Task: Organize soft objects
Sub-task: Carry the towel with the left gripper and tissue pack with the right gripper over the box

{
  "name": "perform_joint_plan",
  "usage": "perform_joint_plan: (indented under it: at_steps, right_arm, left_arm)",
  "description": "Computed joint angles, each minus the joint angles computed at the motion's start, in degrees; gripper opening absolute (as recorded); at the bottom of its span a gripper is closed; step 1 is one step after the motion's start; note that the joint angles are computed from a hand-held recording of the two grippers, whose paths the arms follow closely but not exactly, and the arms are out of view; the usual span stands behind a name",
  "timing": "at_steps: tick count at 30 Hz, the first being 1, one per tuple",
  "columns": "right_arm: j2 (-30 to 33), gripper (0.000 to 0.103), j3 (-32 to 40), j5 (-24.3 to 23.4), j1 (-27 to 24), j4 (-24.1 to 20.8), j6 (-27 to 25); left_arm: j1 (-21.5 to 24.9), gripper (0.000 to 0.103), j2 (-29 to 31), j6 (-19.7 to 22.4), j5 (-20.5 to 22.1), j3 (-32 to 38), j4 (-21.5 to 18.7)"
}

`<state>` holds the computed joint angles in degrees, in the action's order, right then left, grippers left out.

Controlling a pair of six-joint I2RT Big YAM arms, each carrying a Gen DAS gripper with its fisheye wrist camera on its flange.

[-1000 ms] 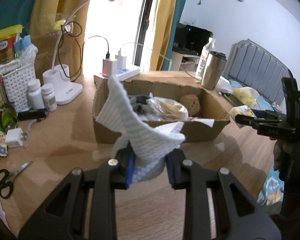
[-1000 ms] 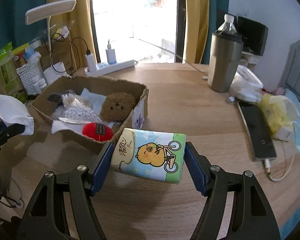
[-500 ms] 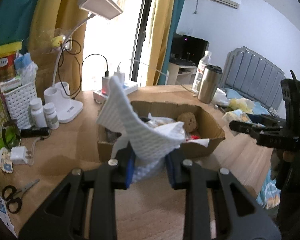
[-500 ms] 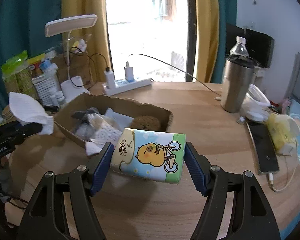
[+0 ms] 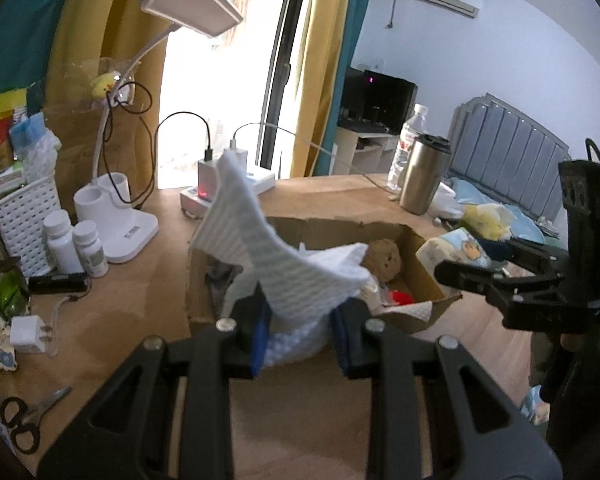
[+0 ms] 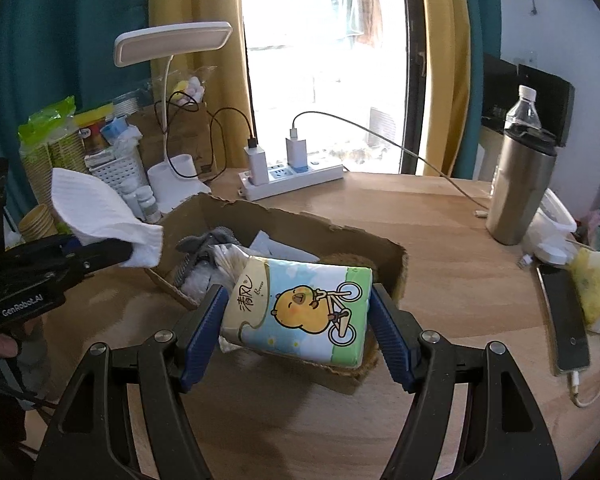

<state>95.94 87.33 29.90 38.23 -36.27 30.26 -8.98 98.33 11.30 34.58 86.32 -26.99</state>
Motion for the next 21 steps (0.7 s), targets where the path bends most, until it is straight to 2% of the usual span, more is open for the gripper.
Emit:
perform_joint_plan:
  at_steps: [14,21]
  right_arm:
    - [1.50,0.074,-0.08,-2.72,-1.96,4.94,-1.12]
    - [2.81,0.074,-0.06,-4.57,-3.19,5.90,-1.04]
  left_arm:
    - [-3.09,0.027,3.49,-1.00,-2.46,3.45,-0.21]
    - [-3.99,0.028,6.32,-1.67,-4.11,6.16,-1.40]
